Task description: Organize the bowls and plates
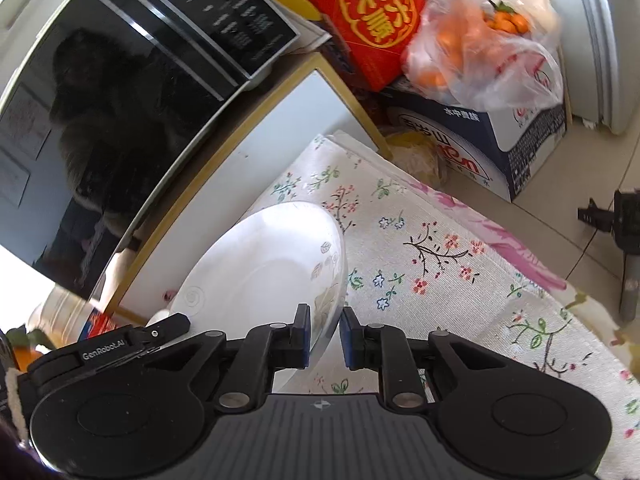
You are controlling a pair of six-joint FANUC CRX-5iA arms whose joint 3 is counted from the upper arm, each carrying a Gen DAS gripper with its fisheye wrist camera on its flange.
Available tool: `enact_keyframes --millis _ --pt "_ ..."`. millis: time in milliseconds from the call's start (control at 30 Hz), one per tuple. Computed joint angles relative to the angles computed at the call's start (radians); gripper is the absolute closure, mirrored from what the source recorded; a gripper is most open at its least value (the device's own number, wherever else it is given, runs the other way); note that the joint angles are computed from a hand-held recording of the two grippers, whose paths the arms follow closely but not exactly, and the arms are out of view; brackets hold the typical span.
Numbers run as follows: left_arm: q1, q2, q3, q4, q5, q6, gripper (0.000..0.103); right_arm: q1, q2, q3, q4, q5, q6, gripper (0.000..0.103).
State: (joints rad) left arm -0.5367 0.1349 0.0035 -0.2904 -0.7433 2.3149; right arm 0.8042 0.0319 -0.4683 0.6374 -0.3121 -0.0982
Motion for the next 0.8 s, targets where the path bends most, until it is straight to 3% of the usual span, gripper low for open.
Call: enact_keyframes --millis 300,567,800 --pt "-0.056 -0.091 -0.052 -0.069 -0.067 0.173 0.098 0.050 -0.059 0.059 -0.228 -0.100 0.333 0.087" --pt "-0.137 -0.149 -0.067 -0.157 -0.150 0.330 0.098 0.093 -0.102 0.100 -0.349 -0.206 0.502 0.087" --pt "-0.210 -0.201 -0.091 -0.223 -0.207 0.451 0.098 0.131 -0.136 0.114 -0.384 -0.280 0.573 0.087"
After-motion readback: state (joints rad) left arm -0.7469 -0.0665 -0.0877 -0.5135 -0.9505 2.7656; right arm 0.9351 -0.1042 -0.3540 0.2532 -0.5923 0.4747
